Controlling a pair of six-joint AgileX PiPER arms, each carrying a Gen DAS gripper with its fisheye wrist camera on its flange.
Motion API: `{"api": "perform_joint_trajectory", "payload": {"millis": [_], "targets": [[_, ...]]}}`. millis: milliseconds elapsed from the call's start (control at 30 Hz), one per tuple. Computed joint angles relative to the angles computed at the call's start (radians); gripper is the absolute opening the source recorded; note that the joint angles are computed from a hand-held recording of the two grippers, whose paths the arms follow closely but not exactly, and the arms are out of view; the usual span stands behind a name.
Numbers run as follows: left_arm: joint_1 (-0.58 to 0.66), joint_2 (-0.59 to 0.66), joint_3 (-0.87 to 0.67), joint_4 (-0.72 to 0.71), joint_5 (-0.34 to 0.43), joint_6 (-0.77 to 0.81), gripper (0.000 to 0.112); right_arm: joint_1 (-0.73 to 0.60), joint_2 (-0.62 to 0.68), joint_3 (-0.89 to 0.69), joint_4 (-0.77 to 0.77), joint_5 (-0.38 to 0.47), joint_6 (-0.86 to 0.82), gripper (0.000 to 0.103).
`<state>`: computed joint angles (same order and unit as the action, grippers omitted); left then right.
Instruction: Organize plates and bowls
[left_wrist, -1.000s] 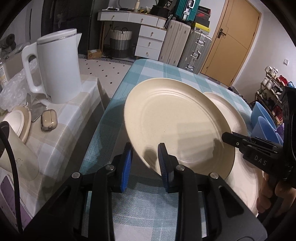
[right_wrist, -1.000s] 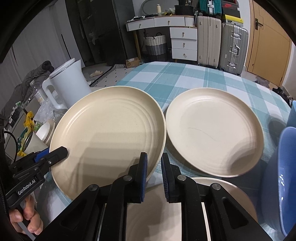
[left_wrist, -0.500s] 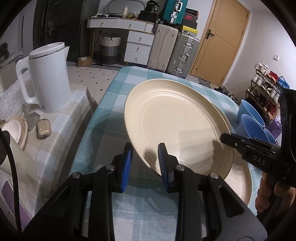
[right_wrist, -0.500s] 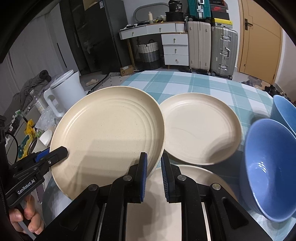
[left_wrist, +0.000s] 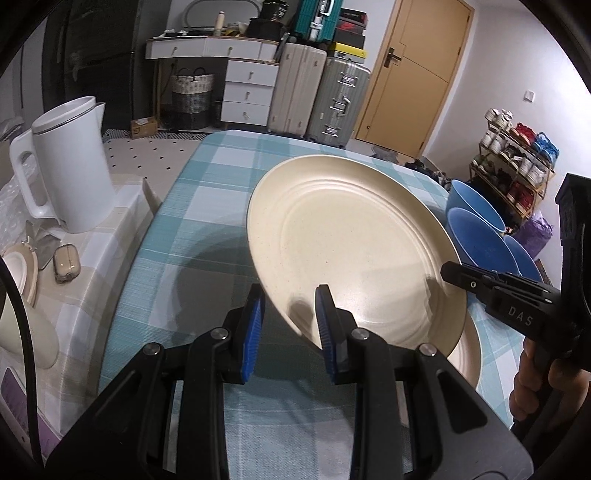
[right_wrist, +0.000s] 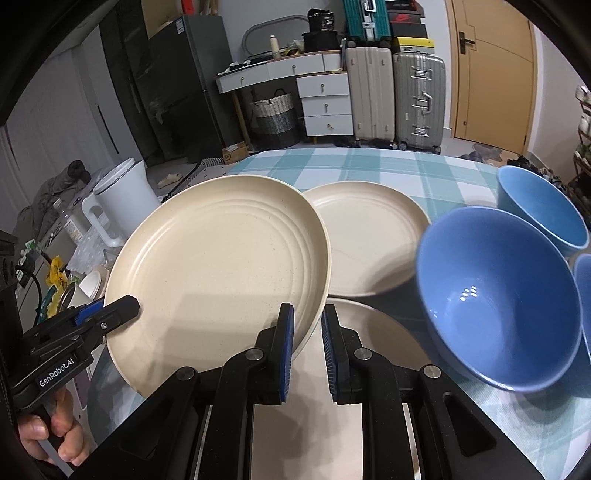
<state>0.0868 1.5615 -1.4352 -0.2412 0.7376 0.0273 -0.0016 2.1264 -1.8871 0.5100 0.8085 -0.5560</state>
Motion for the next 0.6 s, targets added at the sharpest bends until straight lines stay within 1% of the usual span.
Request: {"api": "perform_joint_trajectory", "payload": {"millis": [433, 600], "targets": [[-0.081, -0.007, 0.010, 0.037, 0.020, -0.009, 0.025, -0.054, -0.083, 0.168, 0.008, -0.054, -0.011, 0.016], [-0.107, -0.001, 0.018, 0.049, 0.021, -0.015, 0.025, -0.066, -0.093, 0.188, -0.001, -0.053, 0.000, 0.016]]}}
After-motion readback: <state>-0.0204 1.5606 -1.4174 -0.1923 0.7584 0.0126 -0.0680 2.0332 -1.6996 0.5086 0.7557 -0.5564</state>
